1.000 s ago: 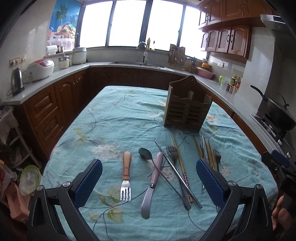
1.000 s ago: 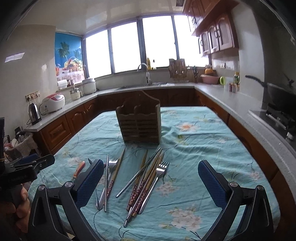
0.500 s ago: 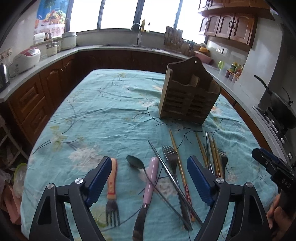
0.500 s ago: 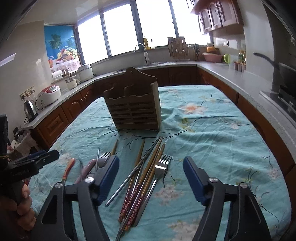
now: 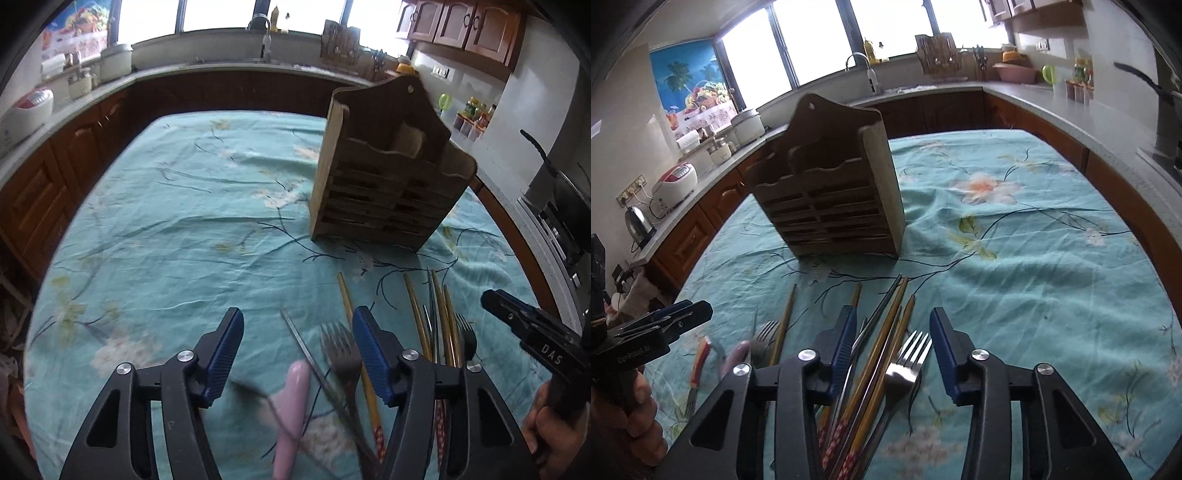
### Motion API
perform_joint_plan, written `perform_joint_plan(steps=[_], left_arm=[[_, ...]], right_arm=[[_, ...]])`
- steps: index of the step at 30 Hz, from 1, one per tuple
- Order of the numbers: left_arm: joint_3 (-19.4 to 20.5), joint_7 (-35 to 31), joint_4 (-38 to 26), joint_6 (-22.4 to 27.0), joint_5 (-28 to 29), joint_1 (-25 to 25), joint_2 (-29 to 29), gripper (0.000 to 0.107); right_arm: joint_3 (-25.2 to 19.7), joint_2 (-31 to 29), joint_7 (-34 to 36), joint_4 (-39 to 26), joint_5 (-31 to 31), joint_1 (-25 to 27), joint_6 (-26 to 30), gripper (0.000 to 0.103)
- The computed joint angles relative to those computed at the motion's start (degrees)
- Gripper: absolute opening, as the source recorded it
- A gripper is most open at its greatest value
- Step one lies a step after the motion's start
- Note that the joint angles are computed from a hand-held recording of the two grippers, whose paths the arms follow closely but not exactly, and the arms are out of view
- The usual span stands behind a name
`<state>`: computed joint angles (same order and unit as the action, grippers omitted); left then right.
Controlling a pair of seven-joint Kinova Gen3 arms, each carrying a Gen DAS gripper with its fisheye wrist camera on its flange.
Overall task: Organize utensils
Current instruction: 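Lower the left tool onto a chopstick and close it while the right tool grasps another chopstick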
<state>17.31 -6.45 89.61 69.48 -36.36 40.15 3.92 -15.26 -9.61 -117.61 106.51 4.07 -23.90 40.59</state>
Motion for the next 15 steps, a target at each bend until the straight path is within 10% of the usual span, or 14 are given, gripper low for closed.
perform_joint_plan(steps=[15], left_arm=[[-6.8,-16.2,-8.1,-4.8,10.1,-3.5,10.3,0.034]], right_arm=[[3.8,9.4,5.7,-4.8,-4.2,-0.7,3.0,0.020]])
